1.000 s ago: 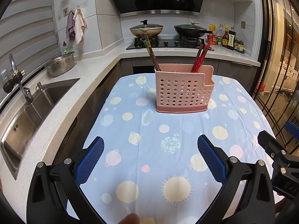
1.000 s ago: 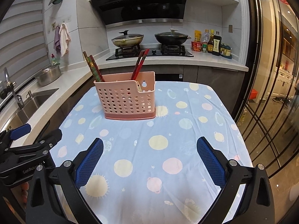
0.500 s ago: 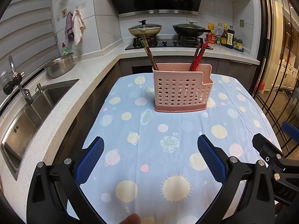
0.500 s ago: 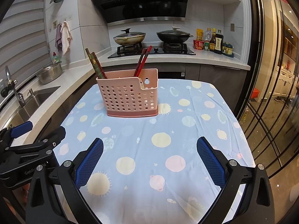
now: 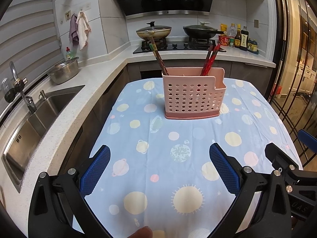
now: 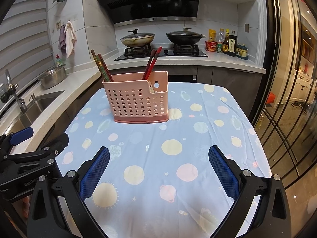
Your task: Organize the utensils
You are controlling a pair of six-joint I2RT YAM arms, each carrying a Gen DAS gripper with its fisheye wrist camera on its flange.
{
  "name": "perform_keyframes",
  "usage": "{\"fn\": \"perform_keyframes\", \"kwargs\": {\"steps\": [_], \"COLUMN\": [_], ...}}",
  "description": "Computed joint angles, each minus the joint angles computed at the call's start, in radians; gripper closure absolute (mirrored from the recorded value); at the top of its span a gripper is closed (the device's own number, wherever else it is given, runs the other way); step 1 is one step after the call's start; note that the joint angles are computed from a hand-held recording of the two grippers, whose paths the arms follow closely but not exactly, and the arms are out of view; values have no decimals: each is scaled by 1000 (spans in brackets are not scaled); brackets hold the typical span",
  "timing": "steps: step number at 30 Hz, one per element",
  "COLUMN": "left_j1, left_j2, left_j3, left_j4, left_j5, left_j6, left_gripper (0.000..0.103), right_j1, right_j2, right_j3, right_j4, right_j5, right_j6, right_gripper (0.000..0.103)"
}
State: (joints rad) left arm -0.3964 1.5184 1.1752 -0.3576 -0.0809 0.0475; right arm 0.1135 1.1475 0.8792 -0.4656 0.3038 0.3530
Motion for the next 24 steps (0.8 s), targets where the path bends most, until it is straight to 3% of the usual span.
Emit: {"fn": "perform_keyframes", "kwargs": {"steps": [24], "left_j1": [40], "left_j2": [24], "left_j3": [10], "left_j4": [4], "left_j5": [-1], "left_j6": [5], "left_gripper": [7], "right_j1": [-18], "right_j2": [12], "right_j3": [-4], "right_j4": [0], "right_j5": [-18], "right_j6": [2], "right_gripper": [6]}}
